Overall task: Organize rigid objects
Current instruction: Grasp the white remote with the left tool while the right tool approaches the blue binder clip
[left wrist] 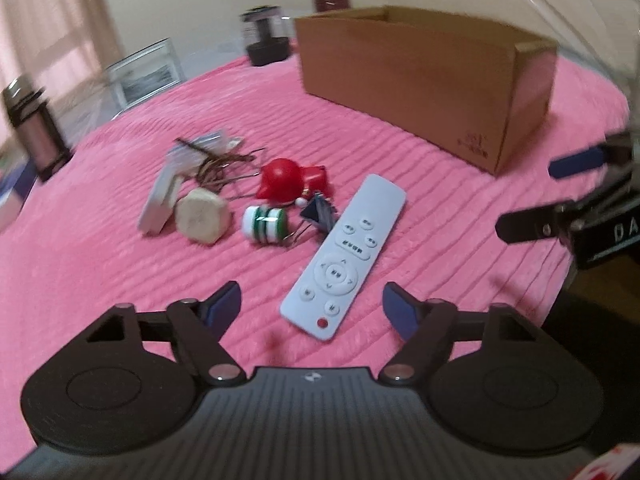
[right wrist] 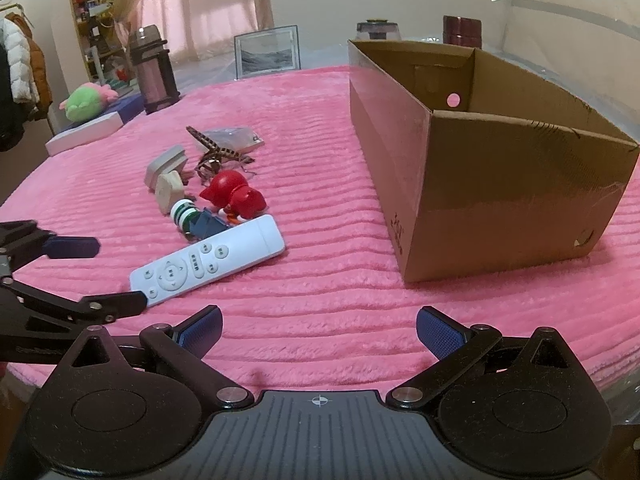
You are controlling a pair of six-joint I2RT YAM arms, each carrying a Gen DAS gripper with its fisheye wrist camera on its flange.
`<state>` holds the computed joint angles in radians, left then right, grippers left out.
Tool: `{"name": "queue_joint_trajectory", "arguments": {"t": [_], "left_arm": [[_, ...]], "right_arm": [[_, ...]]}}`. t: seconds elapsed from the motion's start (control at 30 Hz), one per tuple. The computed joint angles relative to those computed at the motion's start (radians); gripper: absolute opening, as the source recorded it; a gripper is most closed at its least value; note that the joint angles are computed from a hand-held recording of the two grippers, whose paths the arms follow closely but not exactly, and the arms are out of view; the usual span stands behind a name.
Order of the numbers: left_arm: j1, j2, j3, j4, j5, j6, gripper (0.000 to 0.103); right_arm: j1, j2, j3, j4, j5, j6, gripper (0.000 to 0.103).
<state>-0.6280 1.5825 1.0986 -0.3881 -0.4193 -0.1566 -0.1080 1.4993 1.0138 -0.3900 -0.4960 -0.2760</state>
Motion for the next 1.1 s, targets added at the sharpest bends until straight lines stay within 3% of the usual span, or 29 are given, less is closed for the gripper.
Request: {"name": "queue_joint_trajectory", "arguments": {"t": [0.23,0.37,0.57,0.73,0.93,1.1], "left_arm": [[0.021,0.121,0.067,0.069,0.060,0.222,0.055],[0.029,0.189,0.118,0.059,0.072,0.307,0.041],[0.025,0.236,0.141,0.088,0.056,0.398,0.038],[0.029,0.217,0.120,0.096,0.069,0.370,0.035],[0.035,0.088,-0.010,0.127,0.076,0.274,0.034],[0.050,-0.035,-0.106,0.088,0.078,0.228,0.034]], "right_arm": [[-0.001,0.043,0.017,0.027,0.004,0.037,0.101],[0.003,0.060,0.024,0.032,0.007,0.041,0.101],[0.011,0.076,0.025,0.038,0.016,0.045,0.101],[0.017,0.074,0.017,0.046,0.017,0.047,0.101],[0.031,0.057,0.002,0.055,0.015,0.047,0.101],[0.059,0.053,-0.007,0.054,0.013,0.047,0.101]]}}
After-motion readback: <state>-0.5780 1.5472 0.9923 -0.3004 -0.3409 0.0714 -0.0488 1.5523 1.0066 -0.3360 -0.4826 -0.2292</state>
